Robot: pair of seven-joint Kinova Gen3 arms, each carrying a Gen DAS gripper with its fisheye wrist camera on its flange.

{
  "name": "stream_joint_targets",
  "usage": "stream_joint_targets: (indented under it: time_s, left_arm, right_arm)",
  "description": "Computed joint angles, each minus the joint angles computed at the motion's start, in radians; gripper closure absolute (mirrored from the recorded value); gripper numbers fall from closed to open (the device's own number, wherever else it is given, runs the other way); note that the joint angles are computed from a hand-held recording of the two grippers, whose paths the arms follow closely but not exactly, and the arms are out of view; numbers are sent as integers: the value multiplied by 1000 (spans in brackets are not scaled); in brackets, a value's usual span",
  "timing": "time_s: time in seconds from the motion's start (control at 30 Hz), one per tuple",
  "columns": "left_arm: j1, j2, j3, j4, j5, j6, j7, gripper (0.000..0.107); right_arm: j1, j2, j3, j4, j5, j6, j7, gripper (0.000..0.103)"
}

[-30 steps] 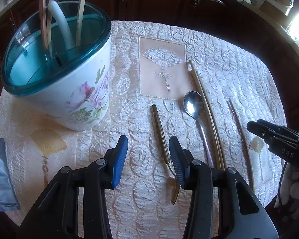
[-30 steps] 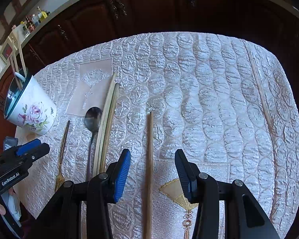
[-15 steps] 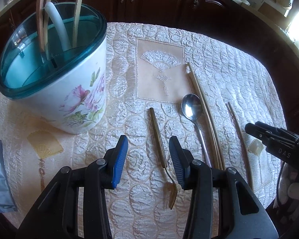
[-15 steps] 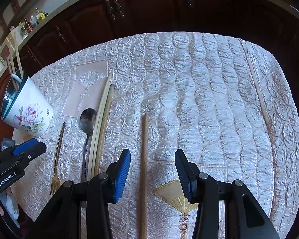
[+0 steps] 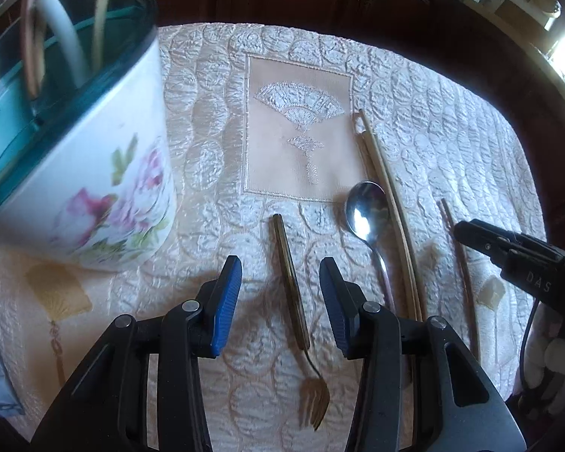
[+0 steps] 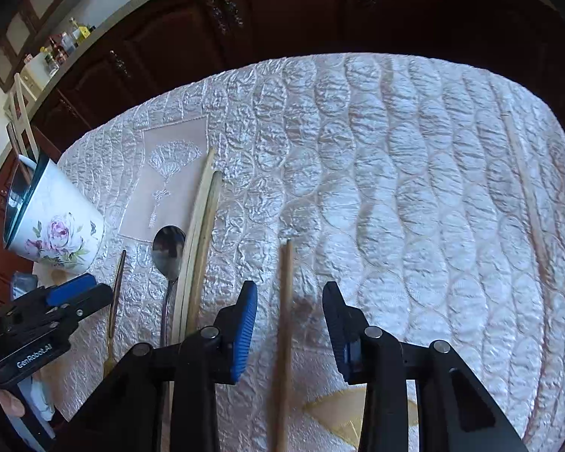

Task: Organize utensils
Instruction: 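Close the right gripper on another wooden chopstick while the left grasps a gold fork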

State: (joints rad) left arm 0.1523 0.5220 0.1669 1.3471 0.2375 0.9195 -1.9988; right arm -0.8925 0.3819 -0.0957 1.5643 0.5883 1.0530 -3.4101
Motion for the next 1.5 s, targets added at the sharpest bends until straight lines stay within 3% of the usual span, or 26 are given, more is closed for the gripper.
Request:
stream_joint_targets:
  time_s: [0.2,0.3,0.37,0.43,0.7,0.93,1.2,1.3,1.4,1.5]
  left_arm:
    - [42,37,-15,-47,-40,9,50,69]
    - [58,45,-15,-54,-63,4,53,78]
    - [64,50,-14,-58,-73,0,51,94]
    - [58,56,-8,-68,-67,11,49,100]
    - [-54,31,33,-93,65,114,-31,102]
    - [-118,-51,35,-39,156,127,-156,102]
    - [-68,-25,-7,-40,111,116,-95,100]
    - [-32,-7,-10,-53,74,109,-63,87]
    - [17,8,-23,-56,15,78,-25,85]
    - [55,42,-39,-96,-42,100,40,83]
  right_arm:
    - [45,12,0,1,-34,-55,73,80]
    - [64,29,7,-13,-55,-68,119,85]
    - [82,36,12,-18,-71,-88,156,89]
    - [91,43,20,-21,-82,-110,175,97]
    - [46,-13,49,-2,-12,-141,157,98]
    - [-11,-51,23,-33,92,-51,82,98]
    - [-28,-54,-24,-51,112,25,65,98]
    - [0,-41,-26,-46,66,14,79,96]
    - [35,-24,-25,-35,16,-23,121,93]
    - [73,-6,-16,-24,-35,-85,165,91]
